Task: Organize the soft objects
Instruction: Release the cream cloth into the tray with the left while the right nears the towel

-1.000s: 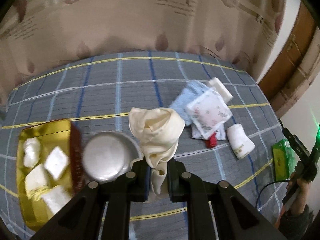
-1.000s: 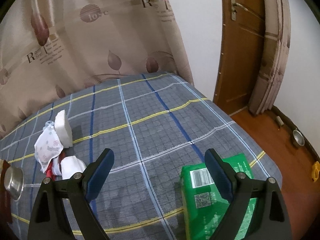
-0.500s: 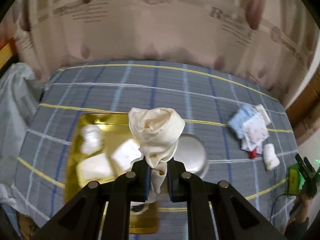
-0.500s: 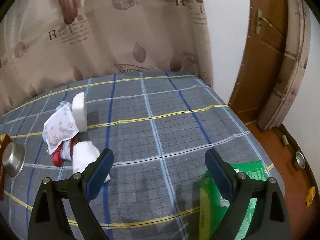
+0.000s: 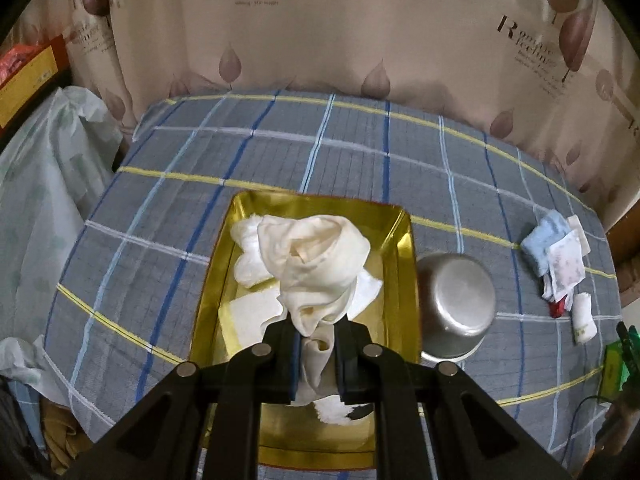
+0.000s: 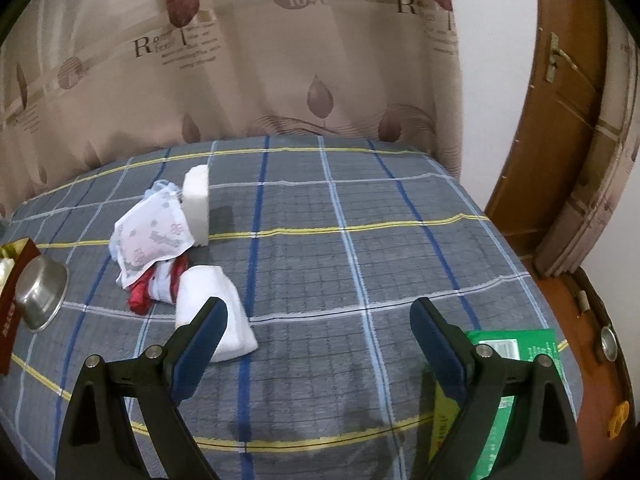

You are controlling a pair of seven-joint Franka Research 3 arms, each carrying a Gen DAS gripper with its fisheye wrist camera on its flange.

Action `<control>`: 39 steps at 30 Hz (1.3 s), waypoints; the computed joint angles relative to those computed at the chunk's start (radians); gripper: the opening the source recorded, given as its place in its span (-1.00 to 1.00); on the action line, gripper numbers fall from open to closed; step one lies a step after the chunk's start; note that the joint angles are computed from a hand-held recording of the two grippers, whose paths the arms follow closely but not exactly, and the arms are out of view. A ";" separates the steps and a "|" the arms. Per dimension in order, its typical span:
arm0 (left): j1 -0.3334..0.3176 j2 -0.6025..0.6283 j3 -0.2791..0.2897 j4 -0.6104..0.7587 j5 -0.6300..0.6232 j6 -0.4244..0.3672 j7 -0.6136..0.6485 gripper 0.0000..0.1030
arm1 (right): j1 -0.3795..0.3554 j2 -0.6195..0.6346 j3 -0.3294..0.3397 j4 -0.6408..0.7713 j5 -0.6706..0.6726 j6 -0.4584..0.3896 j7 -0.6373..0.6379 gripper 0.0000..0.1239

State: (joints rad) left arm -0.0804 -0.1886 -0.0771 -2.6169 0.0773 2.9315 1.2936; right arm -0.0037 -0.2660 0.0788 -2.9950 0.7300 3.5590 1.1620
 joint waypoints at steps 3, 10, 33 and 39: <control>0.005 0.019 0.001 0.002 0.000 0.000 -0.001 -0.75 | 0.017 0.000 -0.023 -0.003 -0.037 -0.011 0.024 0.47; 0.013 0.063 0.011 0.016 -0.028 0.016 0.029 -0.75 | 0.015 0.013 -0.008 0.000 -0.063 -0.015 0.037 0.47; 0.053 0.187 -0.033 0.102 -0.257 -0.009 0.228 -0.57 | 0.101 0.068 -0.093 0.000 -0.333 -0.041 0.203 0.47; 0.053 0.179 -0.040 0.094 -0.287 0.019 0.266 -0.23 | 0.104 0.092 -0.087 0.010 -0.356 -0.044 0.214 0.47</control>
